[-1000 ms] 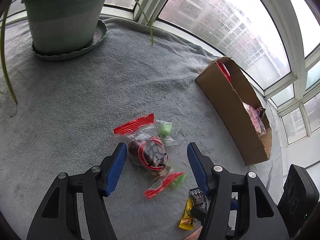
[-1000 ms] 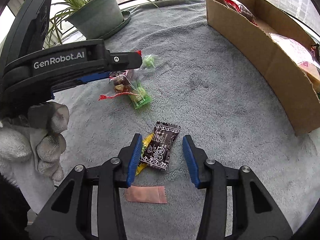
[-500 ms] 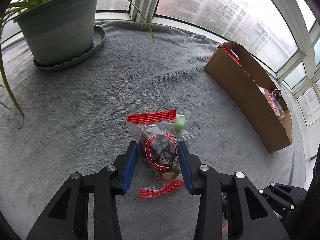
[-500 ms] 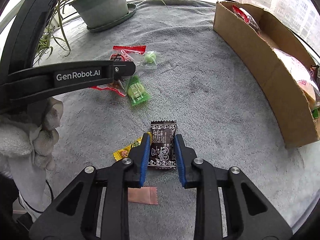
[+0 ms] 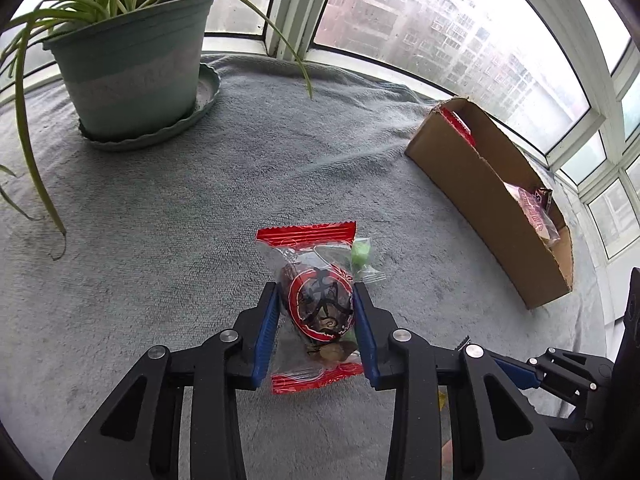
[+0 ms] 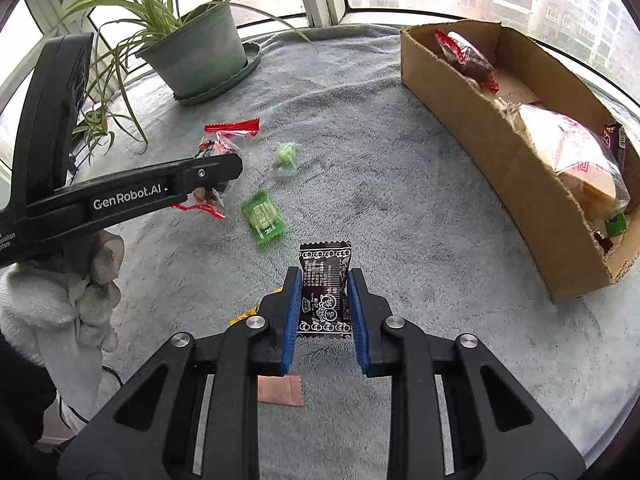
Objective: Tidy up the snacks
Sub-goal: 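Carry the round snack bag and black candy into the box and release both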
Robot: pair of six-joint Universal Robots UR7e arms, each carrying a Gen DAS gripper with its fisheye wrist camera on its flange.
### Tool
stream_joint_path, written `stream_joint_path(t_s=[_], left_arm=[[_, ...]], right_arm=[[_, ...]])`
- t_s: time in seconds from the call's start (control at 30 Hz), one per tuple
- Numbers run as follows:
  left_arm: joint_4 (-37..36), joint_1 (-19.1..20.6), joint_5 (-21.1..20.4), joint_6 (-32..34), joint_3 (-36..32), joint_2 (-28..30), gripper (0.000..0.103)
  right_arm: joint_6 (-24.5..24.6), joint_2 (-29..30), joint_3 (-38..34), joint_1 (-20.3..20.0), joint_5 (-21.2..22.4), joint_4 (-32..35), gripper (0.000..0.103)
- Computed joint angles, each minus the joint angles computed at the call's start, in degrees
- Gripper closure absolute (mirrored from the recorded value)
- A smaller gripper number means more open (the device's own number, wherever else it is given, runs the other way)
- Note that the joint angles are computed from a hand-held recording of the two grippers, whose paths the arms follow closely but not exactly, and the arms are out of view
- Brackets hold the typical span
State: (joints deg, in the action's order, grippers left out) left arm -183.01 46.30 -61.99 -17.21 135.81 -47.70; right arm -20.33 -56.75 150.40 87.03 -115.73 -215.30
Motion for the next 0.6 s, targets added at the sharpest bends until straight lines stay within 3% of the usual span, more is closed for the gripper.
stream_joint_path(t_s=[0.27, 0.6], left_arm=[[-0.5, -2.0, -1.6, 0.6, -0.6, -0.7, 0.069], [0.3, -4.6, -4.0, 1.7, -3.7, 1.1, 0.069]], right_arm=[[-0.5, -8.7, 2.0, -2.0, 1.2, 0.5, 0.079], [-3.7, -21.6, 3.1, -8.3, 3.0, 3.1, 0.079]])
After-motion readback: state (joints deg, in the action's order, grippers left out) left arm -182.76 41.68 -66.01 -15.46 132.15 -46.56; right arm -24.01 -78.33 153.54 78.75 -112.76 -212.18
